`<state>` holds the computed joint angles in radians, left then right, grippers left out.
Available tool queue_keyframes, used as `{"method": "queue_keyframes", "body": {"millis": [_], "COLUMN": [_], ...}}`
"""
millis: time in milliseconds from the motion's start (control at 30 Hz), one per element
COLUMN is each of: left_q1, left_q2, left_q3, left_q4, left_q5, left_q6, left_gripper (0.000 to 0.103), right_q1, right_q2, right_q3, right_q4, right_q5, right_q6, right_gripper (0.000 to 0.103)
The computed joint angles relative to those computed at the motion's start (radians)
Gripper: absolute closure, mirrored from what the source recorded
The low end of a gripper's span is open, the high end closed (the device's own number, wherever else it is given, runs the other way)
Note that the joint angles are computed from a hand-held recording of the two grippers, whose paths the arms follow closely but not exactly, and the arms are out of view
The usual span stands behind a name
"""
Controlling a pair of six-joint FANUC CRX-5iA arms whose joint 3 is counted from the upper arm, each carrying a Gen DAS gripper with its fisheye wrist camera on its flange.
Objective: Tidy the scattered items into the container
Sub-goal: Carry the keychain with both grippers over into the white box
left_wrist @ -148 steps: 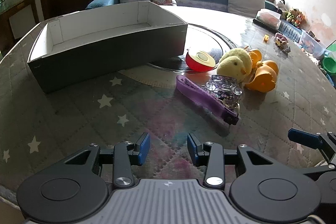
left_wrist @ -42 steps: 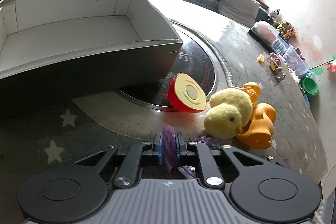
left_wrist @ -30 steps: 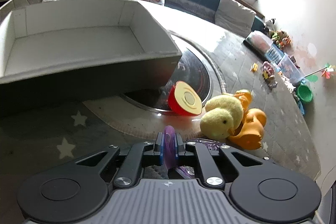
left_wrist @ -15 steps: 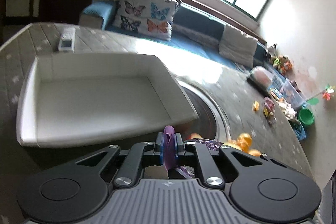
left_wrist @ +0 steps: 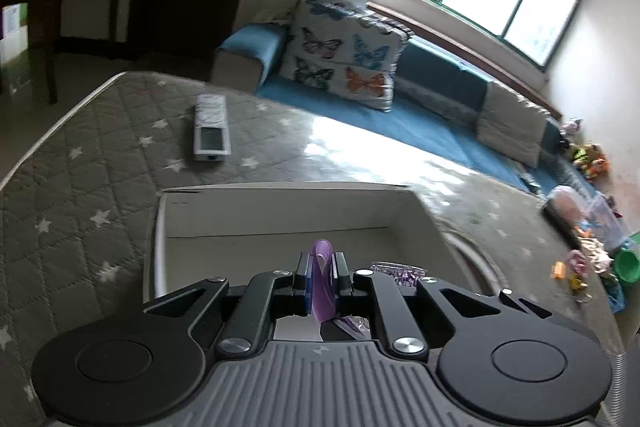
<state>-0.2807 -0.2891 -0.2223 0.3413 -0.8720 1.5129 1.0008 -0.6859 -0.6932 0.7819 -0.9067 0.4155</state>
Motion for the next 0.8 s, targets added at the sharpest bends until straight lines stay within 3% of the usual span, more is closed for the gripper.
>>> {"method": "queue_keyframes", "body": {"millis": [133, 267, 800], "left_q1": [0.024, 0.028, 0.025], "left_q2": [0.043, 0.079, 0.120], "left_q3": [0.014, 0.023, 0.044], "left_q4": [-0.025, -0.048, -0.090], "left_q5": [-0.021, -0.043, -0.070], "left_q6": [0.008, 0.021, 0.022], "left_gripper": [0.093, 0.093, 0.093], "right_q1": [-0.091, -0.119, -0.137], "right_q2": [0.086, 0.130, 0.208], "right_q3": [0.043, 0.060, 0.131], "right_q4": [-0.121, -0.203, -0.326], "right_q5": [0.086, 0.104, 0.054], "right_q6": [0.115, 0.174, 0.311], "right_gripper": [0.037, 0.037, 0.037]}}
